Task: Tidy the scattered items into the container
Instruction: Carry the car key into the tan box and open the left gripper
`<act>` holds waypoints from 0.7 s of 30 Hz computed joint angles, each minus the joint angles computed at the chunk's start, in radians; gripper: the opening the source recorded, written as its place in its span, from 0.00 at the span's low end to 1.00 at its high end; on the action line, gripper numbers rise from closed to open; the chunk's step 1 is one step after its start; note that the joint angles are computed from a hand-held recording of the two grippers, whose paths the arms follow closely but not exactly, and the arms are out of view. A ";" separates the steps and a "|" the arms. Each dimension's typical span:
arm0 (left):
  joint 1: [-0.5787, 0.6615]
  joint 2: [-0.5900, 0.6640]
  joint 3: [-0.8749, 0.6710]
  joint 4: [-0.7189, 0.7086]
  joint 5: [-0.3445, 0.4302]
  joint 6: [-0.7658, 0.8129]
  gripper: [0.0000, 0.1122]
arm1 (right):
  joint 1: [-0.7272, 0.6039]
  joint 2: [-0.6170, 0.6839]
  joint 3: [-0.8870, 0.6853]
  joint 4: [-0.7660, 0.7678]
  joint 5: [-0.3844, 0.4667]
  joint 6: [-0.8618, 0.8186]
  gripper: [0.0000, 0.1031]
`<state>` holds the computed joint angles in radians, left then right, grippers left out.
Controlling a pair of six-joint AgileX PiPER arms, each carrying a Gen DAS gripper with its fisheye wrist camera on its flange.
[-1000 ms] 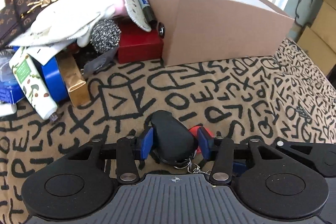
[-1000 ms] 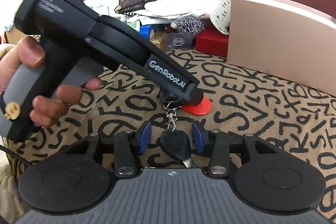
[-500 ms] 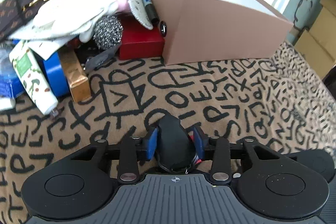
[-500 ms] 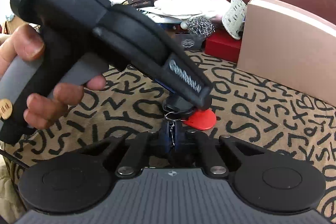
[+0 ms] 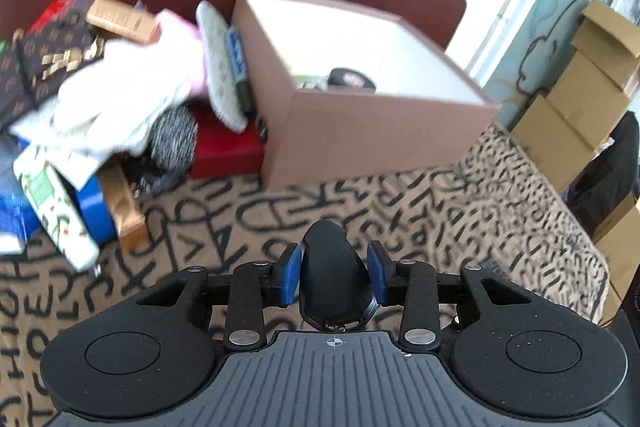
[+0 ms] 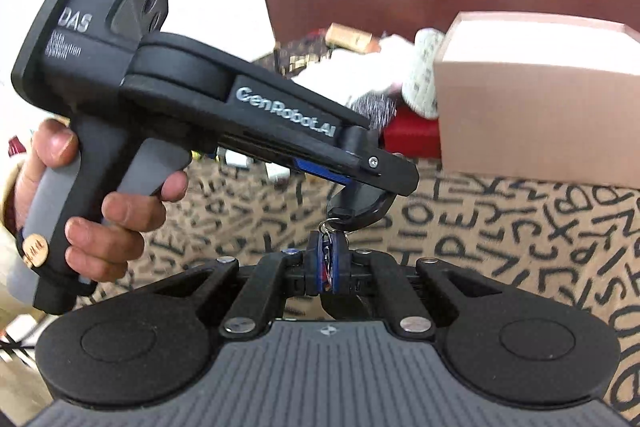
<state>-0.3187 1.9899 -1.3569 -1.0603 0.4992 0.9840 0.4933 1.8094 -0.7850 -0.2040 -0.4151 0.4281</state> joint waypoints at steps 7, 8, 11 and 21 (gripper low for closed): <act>-0.028 -0.019 -0.110 0.049 0.021 -0.061 0.31 | -0.081 -0.079 -0.009 -0.150 -0.030 0.118 0.05; -0.035 -0.019 -0.130 0.063 0.021 -0.079 0.31 | -0.091 -0.090 -0.016 -0.166 -0.028 0.125 0.05; -0.053 -0.007 -0.217 0.147 0.038 -0.175 0.00 | -0.113 -0.118 -0.045 -0.161 -0.012 0.096 0.05; -0.111 0.092 -0.527 0.347 0.120 -0.369 0.16 | -0.200 -0.122 -0.208 -0.235 0.122 0.124 0.05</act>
